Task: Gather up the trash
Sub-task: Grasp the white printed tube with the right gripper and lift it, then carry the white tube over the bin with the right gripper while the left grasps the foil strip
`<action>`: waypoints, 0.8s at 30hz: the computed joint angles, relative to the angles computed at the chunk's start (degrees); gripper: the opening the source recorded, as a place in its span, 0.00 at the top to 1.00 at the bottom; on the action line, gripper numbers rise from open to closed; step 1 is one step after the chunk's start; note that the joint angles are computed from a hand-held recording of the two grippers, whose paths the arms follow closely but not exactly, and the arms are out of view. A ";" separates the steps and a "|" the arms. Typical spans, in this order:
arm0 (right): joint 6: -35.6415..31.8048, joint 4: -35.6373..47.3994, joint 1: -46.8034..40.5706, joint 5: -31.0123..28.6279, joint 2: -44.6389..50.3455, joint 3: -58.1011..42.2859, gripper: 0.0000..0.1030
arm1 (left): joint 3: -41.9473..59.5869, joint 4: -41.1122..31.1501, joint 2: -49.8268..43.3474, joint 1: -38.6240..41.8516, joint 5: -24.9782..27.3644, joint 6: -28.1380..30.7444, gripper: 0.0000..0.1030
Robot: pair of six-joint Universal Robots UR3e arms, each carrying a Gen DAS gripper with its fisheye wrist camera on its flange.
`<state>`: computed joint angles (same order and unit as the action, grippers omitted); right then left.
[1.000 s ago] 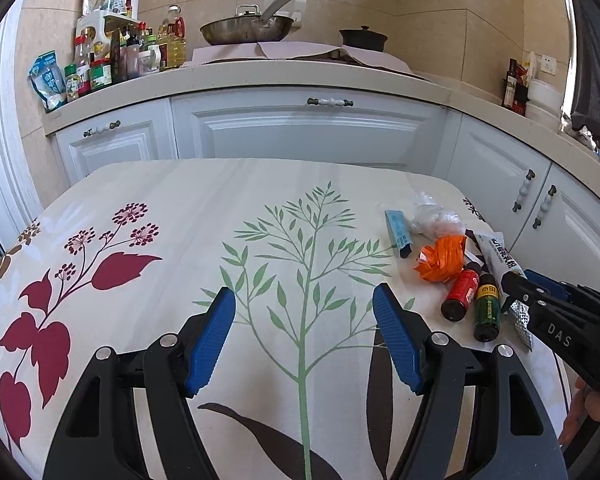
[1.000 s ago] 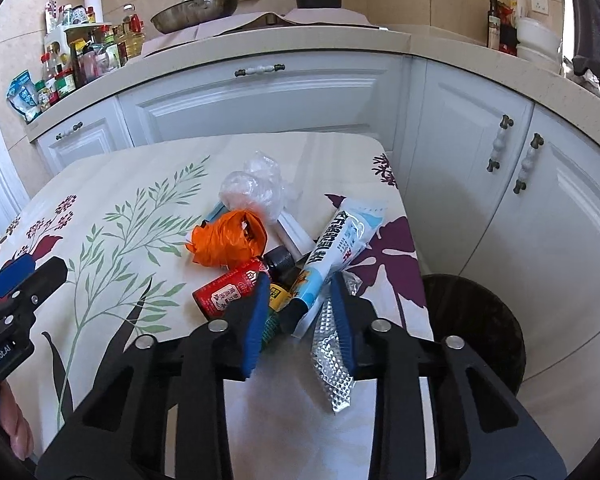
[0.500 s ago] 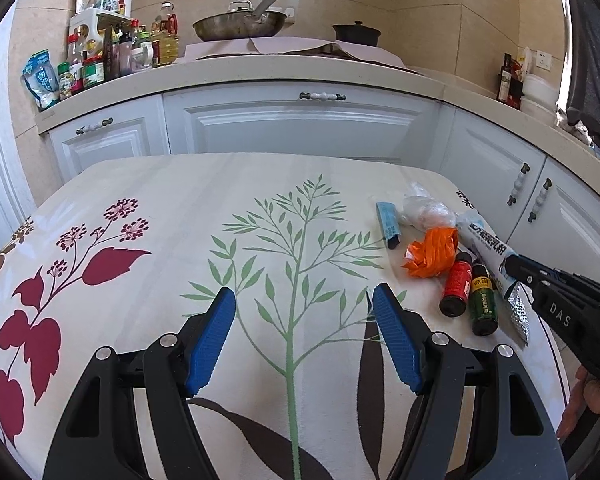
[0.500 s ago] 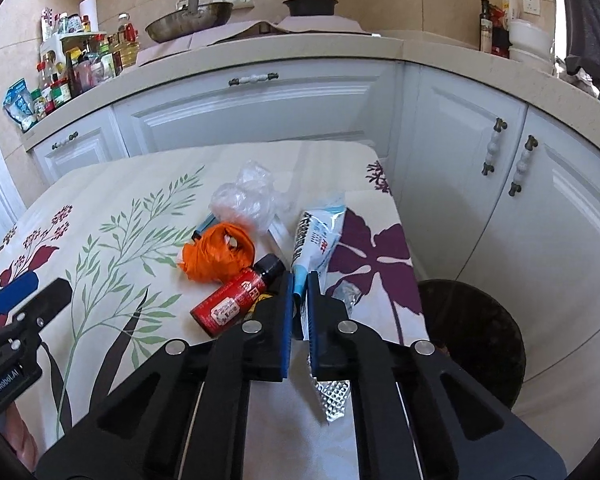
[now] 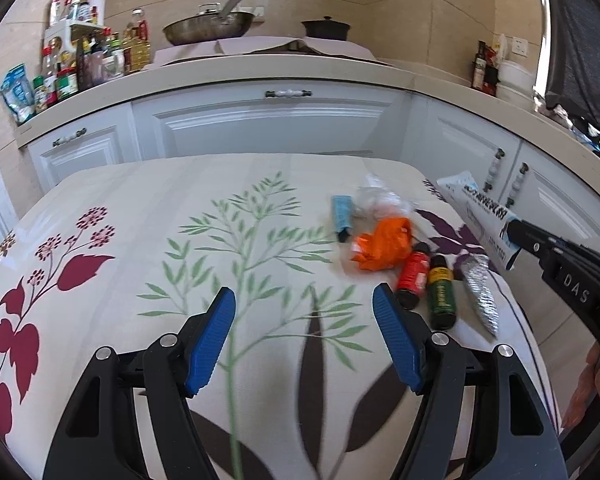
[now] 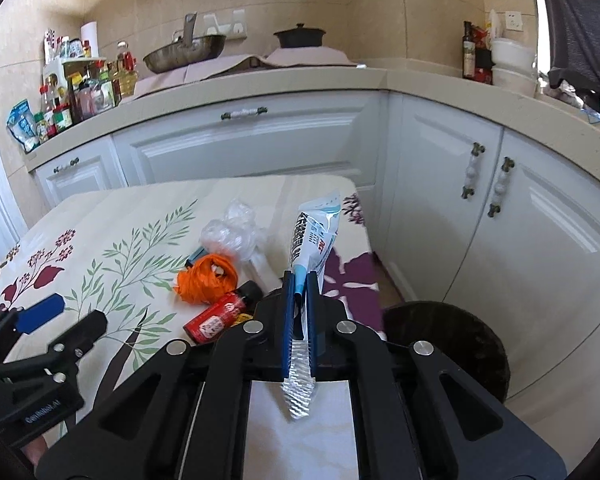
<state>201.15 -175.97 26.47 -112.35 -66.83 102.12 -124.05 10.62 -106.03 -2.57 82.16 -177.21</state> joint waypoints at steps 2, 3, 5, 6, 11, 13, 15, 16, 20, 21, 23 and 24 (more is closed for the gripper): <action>-0.18 -1.41 -0.37 -0.61 -1.89 2.74 0.94 | 0.63 -0.40 -0.27 -1.45 0.40 -0.14 0.33; -0.26 -2.09 -0.68 -0.74 -2.95 4.28 0.94 | 1.05 -0.67 -0.45 -2.54 0.73 -0.23 0.33; -0.34 -3.41 -1.30 -0.74 -4.53 6.85 0.94 | 1.92 -1.02 -0.95 -4.72 1.60 -0.42 0.33; -0.41 -4.45 -1.97 -0.41 -5.82 8.95 0.94 | 2.40 -1.22 -1.25 -5.72 2.02 -0.68 0.33; -0.37 -8.27 -4.68 0.46 -10.78 17.06 0.94 | 5.16 -2.83 -3.08 -10.90 3.58 -1.65 0.33; -0.34 -9.74 -5.46 0.49 -12.49 20.04 0.94 | 6.99 -3.82 -4.44 -13.66 4.92 -1.89 0.33; -0.60 -11.52 -6.94 1.18 -14.53 23.47 0.94 | 8.76 -4.76 -5.76 -16.04 6.32 -2.19 0.33; -0.68 -12.40 -7.63 1.49 -15.41 25.09 0.94 | 9.46 -5.11 -6.30 -16.81 6.76 -2.35 0.33; -1.06 -15.49 -10.90 3.47 -18.42 30.60 0.94 | 13.49 -7.70 -8.82 -19.81 8.50 -3.56 0.33; -1.24 -16.49 -12.11 4.36 -19.30 32.34 0.94 | 14.79 -8.64 -9.60 -20.40 8.91 -4.09 0.33; -1.42 -18.00 -13.58 5.38 -20.28 34.67 0.94 | 16.86 -10.59 -10.73 -21.09 9.30 -5.03 0.33; -1.53 -19.01 -14.64 6.22 -20.83 36.10 0.94 | 18.10 -11.96 -11.37 -21.39 9.42 -5.54 0.33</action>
<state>199.62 -194.98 11.82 -106.13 -87.66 138.23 -105.94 -1.33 -117.39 -23.96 91.58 -182.75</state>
